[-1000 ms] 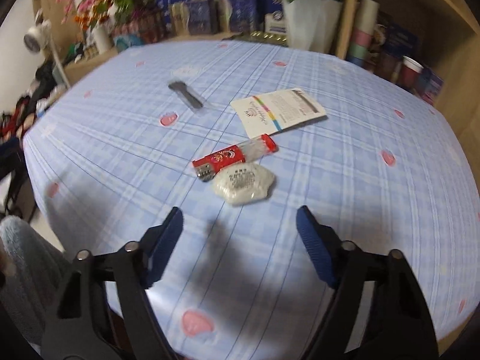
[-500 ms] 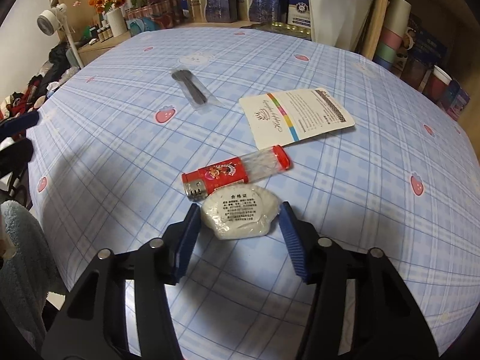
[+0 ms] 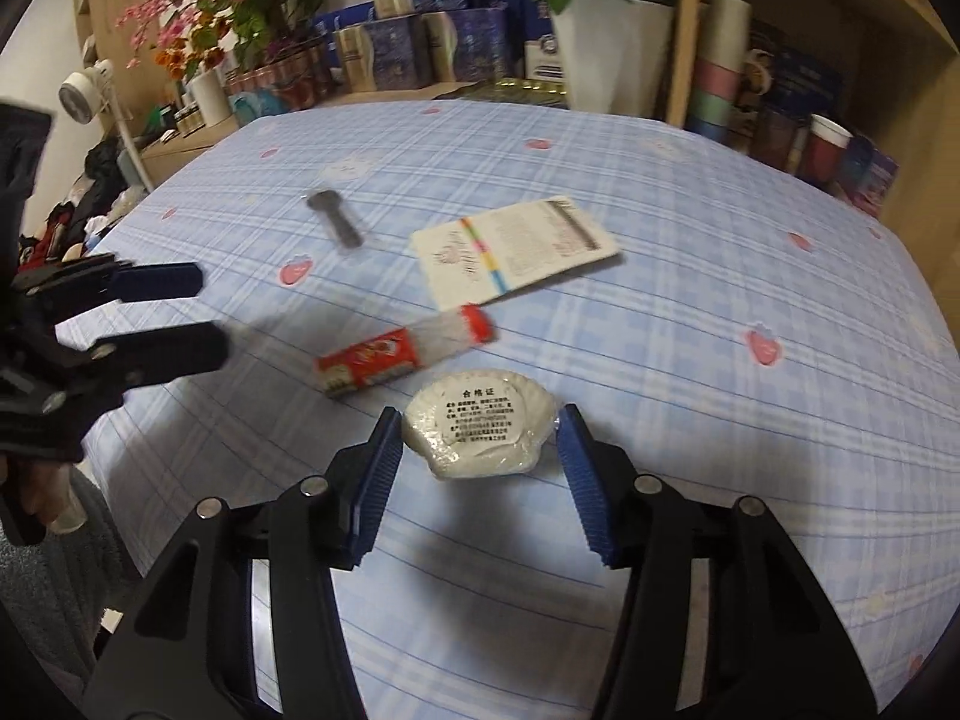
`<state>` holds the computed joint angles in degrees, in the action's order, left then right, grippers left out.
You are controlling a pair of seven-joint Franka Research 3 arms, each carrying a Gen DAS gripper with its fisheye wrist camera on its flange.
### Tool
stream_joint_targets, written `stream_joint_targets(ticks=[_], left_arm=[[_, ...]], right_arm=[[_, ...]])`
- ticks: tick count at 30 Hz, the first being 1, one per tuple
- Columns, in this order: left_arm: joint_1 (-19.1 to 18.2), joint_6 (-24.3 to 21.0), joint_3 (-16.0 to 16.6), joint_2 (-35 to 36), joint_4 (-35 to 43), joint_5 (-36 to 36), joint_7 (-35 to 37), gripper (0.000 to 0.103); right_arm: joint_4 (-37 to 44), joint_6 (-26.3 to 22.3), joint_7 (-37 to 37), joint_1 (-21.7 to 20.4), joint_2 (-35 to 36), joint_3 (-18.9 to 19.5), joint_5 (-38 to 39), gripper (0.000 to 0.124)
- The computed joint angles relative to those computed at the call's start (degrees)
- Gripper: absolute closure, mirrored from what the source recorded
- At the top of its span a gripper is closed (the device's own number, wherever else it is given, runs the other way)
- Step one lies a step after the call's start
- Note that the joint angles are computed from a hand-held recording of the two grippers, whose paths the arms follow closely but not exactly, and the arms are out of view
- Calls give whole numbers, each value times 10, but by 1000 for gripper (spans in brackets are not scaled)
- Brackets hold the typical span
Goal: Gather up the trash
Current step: 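Move the right gripper to the table and grasp the white round packet, then grasp the red lighter with the left gripper while the right gripper lifts the white packet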
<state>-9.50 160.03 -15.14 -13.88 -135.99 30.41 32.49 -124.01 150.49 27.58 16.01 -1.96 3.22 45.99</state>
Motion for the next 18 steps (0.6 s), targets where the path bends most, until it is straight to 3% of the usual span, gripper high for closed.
stream_joint_targets(ticks=[5, 10, 12, 16, 18], left_arm=[[-29, -25, 20, 85, 80, -72, 113, 42], [-38, -77, 18, 145, 144, -86, 172, 50], [-42, -101, 19, 165, 166, -83, 177, 53], [-45, -98, 24, 170, 168, -63, 154, 54], [-49, -112, 26, 171, 171, -31, 133, 72]], right_arm=[[2, -12, 9, -15, 1, -12, 23, 69], [-3, -21, 8, -26, -2, -17, 43, 70], [-7, -24, 7, -29, -4, -18, 50, 70], [-20, -22, -10, -29, -15, -19, 75, 70], [-23, -23, -11, -28, -18, -20, 78, 70]])
